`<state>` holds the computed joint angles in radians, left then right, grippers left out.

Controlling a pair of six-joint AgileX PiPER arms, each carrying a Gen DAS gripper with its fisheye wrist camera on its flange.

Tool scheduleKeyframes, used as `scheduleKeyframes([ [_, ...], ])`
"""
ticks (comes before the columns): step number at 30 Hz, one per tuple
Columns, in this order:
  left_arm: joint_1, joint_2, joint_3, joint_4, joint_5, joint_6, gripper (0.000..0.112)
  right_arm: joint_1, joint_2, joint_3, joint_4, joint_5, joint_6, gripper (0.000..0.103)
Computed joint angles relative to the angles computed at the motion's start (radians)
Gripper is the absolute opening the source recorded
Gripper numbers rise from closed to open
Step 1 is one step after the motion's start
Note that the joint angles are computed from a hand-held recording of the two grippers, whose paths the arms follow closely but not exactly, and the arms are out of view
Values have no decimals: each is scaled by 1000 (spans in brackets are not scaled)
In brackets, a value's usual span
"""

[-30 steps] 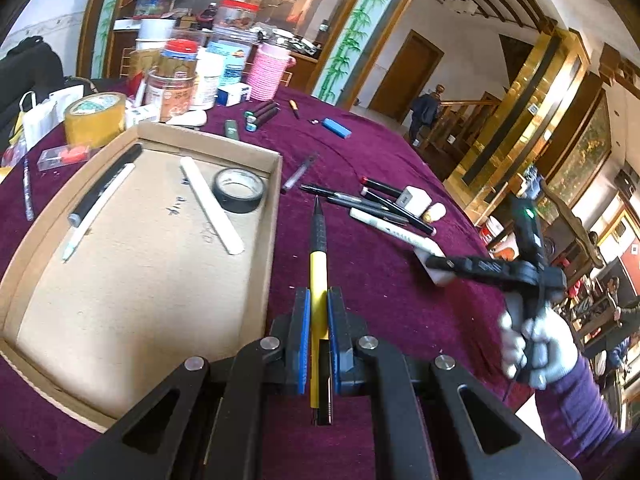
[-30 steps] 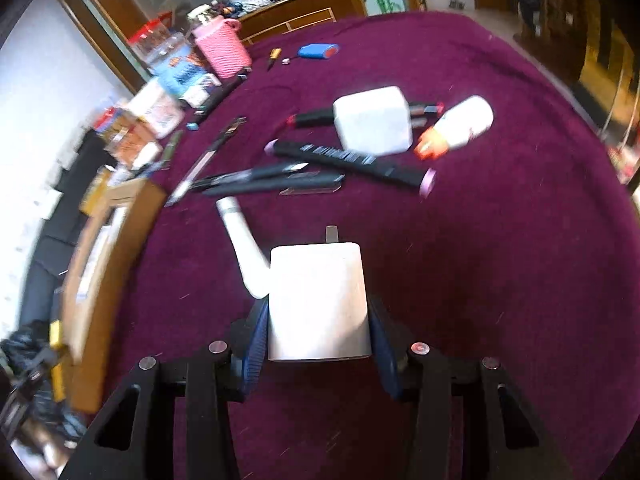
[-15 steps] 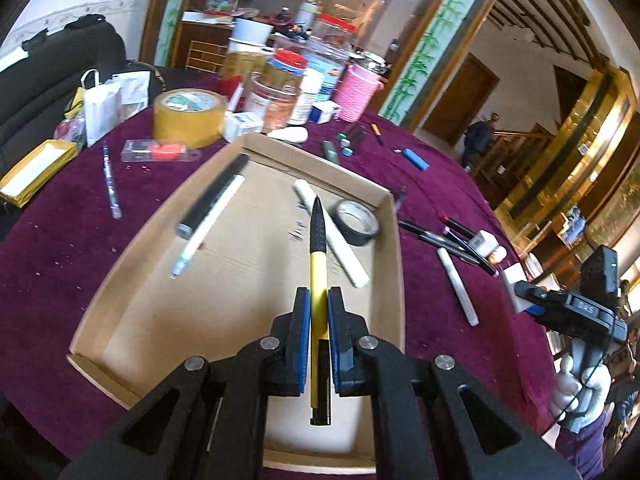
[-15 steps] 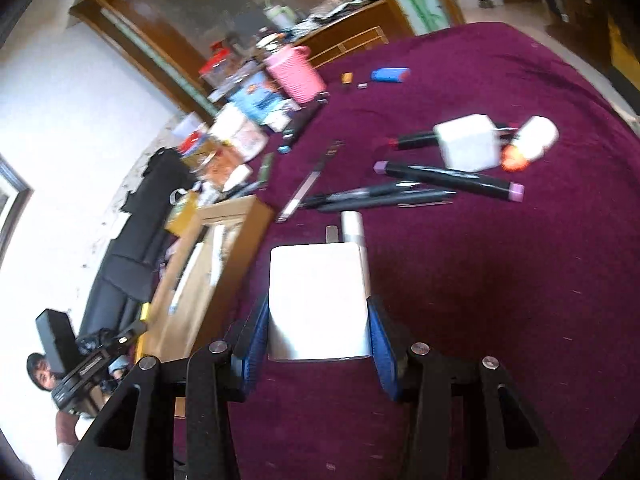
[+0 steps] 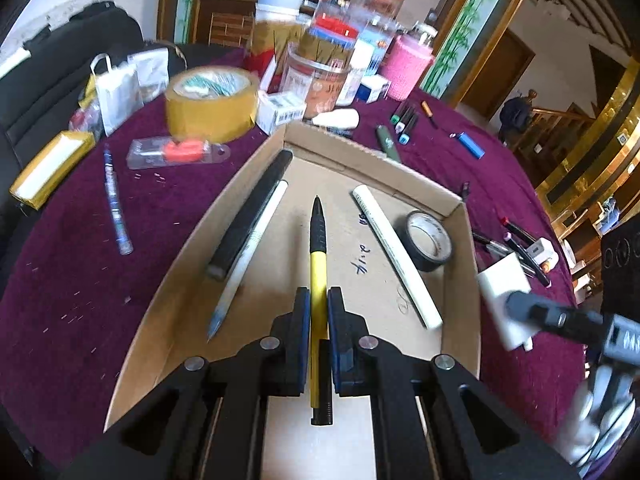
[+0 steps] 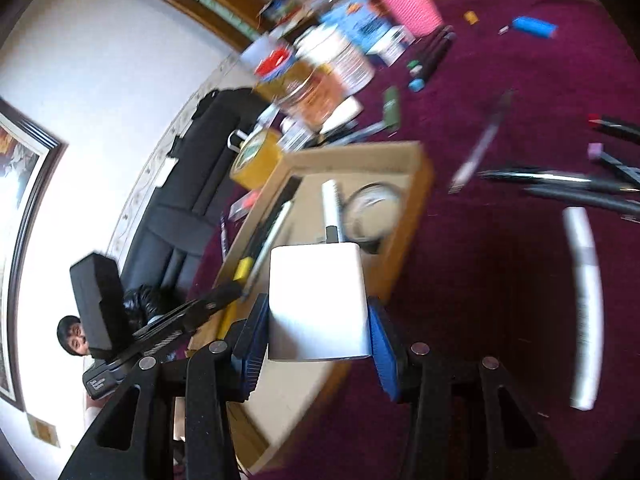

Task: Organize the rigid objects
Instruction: 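Lower the yellow pen and white charger into the box, opening both grippers, then withdraw both grippers and move the left gripper over the white marker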

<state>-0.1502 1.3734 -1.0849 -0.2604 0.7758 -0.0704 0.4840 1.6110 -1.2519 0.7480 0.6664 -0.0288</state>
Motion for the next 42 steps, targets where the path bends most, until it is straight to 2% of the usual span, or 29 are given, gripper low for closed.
scheduleKeyframes([
  [5, 16, 168, -126, -34, 67, 14, 8, 68, 163, -185, -69, 33, 91, 52],
  [10, 35, 210, -148, -74, 60, 33, 8, 84, 285, -347, -136, 80, 170, 52],
  [12, 67, 194, -121, -144, 47, 83, 10, 93, 310, -392, -205, 94, 226, 52],
  [16, 139, 105, -30, -271, 19, 191, 34, 91, 350, -458, -274, 118, 287, 52],
  [17, 156, 68, 1, -304, 8, 225, 37, 91, 355, -466, -287, 119, 295, 52],
  [22, 242, -67, 105, -424, 5, 342, 43, 97, 400, -551, -378, 159, 370, 52],
  [26, 296, -147, 175, -466, -4, 391, 47, 115, 438, -634, -465, 193, 425, 52],
  [28, 329, -174, 201, -484, 3, 417, 47, 140, 476, -718, -547, 245, 465, 51],
  [33, 382, -220, 251, -504, 14, 446, 48, 232, 653, -1049, -776, 474, 532, 53],
  [36, 400, -249, 272, -489, 11, 434, 54, 267, 697, -1131, -882, 506, 564, 57],
  [38, 416, -267, 285, -489, 17, 434, 60, 262, 687, -1124, -876, 498, 571, 58],
  [42, 406, -312, 294, -449, 1, 394, 61, 257, 526, -889, -903, 350, 615, 58],
])
